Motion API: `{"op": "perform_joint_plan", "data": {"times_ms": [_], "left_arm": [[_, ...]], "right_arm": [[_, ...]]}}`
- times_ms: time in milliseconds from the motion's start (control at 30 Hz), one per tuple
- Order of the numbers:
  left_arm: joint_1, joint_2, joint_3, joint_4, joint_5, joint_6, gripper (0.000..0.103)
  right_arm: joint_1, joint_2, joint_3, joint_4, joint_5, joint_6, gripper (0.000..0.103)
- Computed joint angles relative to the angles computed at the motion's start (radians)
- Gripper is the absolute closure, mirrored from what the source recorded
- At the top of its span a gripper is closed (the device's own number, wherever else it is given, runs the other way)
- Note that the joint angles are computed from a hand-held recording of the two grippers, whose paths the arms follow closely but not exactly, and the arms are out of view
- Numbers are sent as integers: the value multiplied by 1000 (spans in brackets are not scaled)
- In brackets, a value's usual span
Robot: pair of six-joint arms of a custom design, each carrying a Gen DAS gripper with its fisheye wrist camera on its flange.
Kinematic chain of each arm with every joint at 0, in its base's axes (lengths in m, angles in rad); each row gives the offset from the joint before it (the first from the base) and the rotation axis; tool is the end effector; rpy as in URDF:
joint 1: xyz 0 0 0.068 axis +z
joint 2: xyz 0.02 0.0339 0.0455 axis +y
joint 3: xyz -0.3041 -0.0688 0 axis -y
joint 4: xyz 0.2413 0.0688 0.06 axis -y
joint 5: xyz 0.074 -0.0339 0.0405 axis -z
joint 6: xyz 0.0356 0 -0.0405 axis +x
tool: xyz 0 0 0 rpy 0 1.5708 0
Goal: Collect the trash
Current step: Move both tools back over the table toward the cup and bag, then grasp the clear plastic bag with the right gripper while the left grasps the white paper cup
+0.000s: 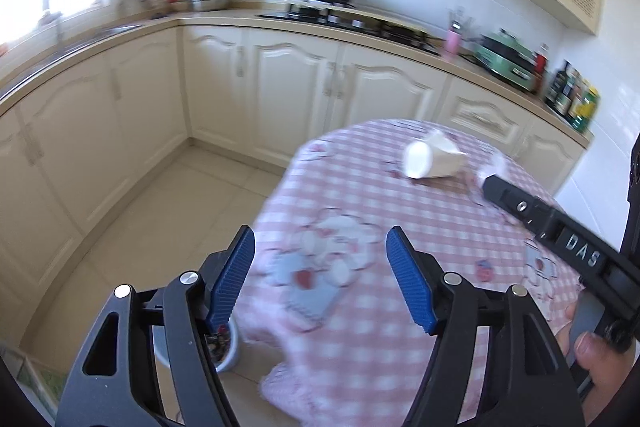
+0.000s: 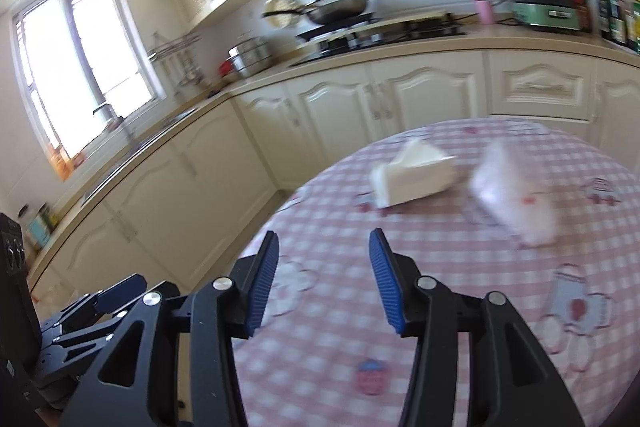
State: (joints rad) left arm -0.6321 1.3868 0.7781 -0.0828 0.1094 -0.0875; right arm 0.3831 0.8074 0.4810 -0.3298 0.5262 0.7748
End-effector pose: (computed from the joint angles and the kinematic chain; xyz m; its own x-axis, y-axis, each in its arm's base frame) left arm 0.2243 -0.1691 0.2540 -0.5698 0.3096 -0.7613 0.6077 0.7823 -0.1367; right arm 0.1371 0.0360 0.2487 -0.3723 0.5022 -0.7805 0.4286 0.8389 0.3353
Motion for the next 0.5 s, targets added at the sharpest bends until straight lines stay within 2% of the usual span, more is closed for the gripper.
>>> {"op": "perform_joint_plan", "data": {"times_ms": [67,167,233,367,500], "left_arm": [[-62,26,16,6,-22,-17,37],[-148,83,59,8,-53,-39,36],[-186,118,85,16,-68,-44,35],[-245,203,154,18,-80,-53,34],[-271,276,222,6,-90,-52,33]], "right_arm": [[-124,-112,-23,-75,-39,-39,52],[-317,-201,-49,-126,-131,-119,49],[-505,-238,-76,-132,-245,-212,46],[-719,-156,-120,-36,-400,-350,44],[-800,-15,-130,81,-439,-459,43]]}}
